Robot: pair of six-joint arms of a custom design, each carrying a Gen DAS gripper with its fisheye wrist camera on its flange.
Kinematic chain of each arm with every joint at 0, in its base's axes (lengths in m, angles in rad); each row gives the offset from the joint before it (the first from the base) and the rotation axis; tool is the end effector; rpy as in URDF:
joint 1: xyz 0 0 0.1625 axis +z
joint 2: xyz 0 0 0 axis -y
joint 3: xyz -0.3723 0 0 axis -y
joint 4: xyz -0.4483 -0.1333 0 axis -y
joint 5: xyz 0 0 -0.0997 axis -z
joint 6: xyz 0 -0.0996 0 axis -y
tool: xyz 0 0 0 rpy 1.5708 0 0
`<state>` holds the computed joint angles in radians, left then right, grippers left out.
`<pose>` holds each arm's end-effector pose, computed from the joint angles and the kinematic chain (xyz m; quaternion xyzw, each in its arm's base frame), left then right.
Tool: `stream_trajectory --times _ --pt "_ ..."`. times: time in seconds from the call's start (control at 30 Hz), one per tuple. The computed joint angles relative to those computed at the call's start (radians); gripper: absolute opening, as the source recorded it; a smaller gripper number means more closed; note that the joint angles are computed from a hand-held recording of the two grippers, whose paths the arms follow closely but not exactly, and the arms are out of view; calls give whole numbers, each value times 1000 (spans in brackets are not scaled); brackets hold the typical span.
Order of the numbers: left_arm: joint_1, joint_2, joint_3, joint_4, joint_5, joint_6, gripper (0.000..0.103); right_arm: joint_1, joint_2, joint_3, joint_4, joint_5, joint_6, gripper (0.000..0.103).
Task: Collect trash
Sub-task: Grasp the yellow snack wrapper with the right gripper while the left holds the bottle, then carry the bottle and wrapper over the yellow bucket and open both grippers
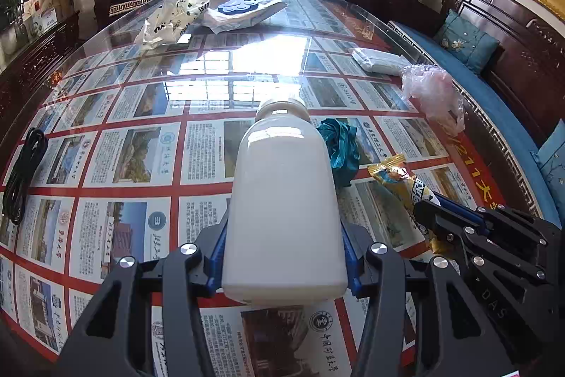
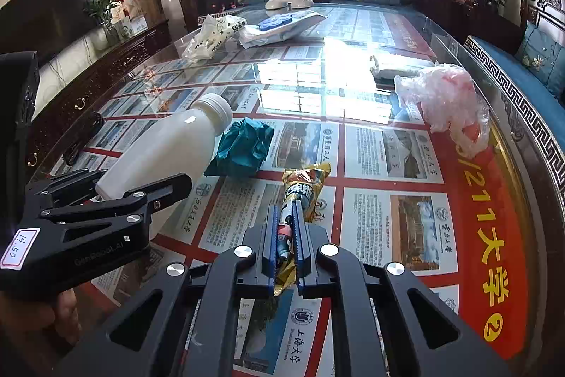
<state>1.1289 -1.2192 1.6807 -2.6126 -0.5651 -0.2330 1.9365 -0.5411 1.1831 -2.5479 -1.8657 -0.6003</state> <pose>-0.0781 -0.6735 0.3225 -0.0496 0.8494 -0.3894 0.3527 0.3848 -0.7132 0.0286 0.4313 -0.8751 0.1469 0.1632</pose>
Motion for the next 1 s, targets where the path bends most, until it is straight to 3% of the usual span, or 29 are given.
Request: stream_trajectory --times 0.33,0.5,0.83,1.0 --pt "-8 -31 32 -10 0 -5 51 3 29 -45 13 -51 33 13" --pt "-4 -33 34 -23 -11 3 51 -4 40 -61 20 -57 75 8" --pt "-32 -67 90 -66 -8 36 51 -52 -37 -8 122 164 187 5" --pt "-74 -114 158 -86 16 51 51 -61 -115 71 131 224 208 5"
